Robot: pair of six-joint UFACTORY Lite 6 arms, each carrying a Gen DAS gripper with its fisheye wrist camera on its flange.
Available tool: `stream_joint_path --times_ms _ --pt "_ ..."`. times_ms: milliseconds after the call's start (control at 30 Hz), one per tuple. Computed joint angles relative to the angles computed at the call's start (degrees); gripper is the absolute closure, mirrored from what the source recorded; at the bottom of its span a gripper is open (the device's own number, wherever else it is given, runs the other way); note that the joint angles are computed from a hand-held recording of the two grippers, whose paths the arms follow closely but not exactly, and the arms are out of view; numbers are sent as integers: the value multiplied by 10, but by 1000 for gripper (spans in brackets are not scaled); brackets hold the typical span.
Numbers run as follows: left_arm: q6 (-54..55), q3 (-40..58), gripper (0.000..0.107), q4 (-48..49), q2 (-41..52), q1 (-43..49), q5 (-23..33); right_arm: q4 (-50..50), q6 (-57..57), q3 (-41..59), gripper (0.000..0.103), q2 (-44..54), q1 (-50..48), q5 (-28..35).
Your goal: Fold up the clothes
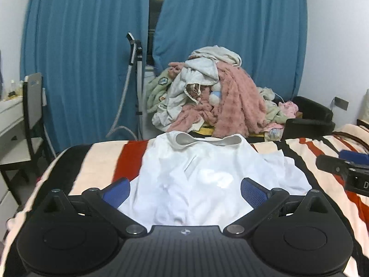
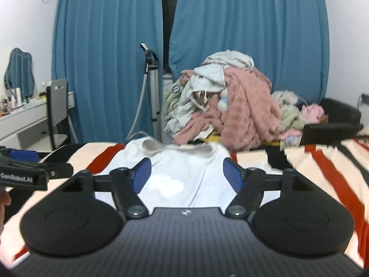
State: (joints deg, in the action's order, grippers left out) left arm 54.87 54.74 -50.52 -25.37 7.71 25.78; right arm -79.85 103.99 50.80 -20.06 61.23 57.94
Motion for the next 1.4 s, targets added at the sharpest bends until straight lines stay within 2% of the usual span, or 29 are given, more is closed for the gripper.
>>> stream_joint_path --times_ms 67,133,200,233,333,400,433,567,667,767,833,933,1000,1133,1233,1300,1367,1400 --pt "46 -52 4 -40 -72 51 37 4 41 -34 28 -31 72 62" --pt "95 -109 4 -75 -147 108 70 -1 97 -66 14 -36 145 134" --pt "175 -177 4 -125 -226 170 93 -8 159 -104 14 -33 206 190" --pt "215 -203 4 -153 -253 210 123 -15 195 -128 14 -30 230 209" --pt "296 -248 4 -210 -295 351 273 0 288 -182 14 -16 274 233" --pt "294 -256 4 -202 -299 388 318 8 321 -199 14 -9 273 227" --pt "284 -254 4 -193 -291 382 316 9 326 -202 14 -9 266 219" --pt "258 -244 4 -200 -229 313 250 -13 359 -212 14 -15 227 192" --pt "197 -206 4 -168 -132 221 115 -10 397 -208 14 15 223 183" --pt "152 -109 6 -190 47 174 25 -26 447 -224 14 25 208 144" --pt "156 -35 7 -227 167 169 4 -41 473 -233 14 31 187 114" --pt "123 79 22 -247 321 157 -24 -67 504 -244 14 43 159 90" --pt "135 143 23 -310 409 152 -24 -91 529 -256 14 46 132 66" --pt "171 242 41 -386 536 124 -48 -150 602 -290 14 43 80 10" --pt "218 296 42 -441 603 109 -63 -210 667 -303 14 61 38 -20" --pt "250 332 51 -478 637 107 -50 -260 701 -301 14 82 8 -33" --pt "192 398 87 -419 681 106 -37 -311 735 -297 14 106 -21 -41" --pt "139 448 98 -359 709 107 -28 -332 745 -293 14 117 -35 -46"
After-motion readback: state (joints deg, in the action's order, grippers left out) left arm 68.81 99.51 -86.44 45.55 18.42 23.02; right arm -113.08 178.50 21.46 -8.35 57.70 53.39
